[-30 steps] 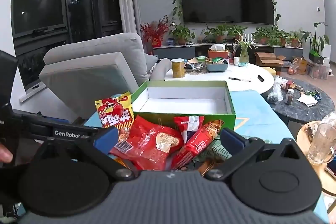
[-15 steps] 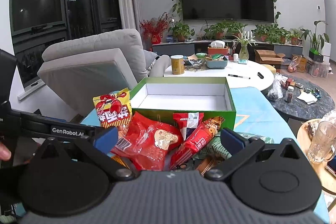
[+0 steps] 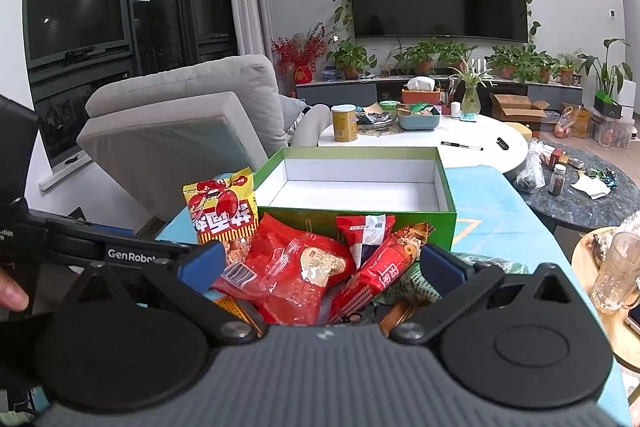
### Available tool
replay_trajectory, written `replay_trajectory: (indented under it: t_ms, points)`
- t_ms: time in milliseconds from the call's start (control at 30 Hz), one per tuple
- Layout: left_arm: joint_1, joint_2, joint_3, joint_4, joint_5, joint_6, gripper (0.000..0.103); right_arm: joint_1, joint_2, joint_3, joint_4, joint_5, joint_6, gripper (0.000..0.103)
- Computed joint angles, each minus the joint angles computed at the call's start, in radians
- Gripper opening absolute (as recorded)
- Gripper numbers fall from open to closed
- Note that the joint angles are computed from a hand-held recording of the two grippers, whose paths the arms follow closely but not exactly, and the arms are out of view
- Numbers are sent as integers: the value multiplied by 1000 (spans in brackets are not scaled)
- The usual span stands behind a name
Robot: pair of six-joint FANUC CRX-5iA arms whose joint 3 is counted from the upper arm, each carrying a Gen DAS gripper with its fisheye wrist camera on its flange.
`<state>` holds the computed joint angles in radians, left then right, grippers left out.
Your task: Organize snacks
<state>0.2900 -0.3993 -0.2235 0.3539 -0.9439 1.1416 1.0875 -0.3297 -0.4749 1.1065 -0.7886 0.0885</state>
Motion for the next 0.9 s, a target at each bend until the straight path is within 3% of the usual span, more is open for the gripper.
replay_trajectory:
  t_ms: [900]
  points:
    - [-2, 1, 0, 4, 2, -22, 93, -11, 7, 20, -55, 15, 27, 101]
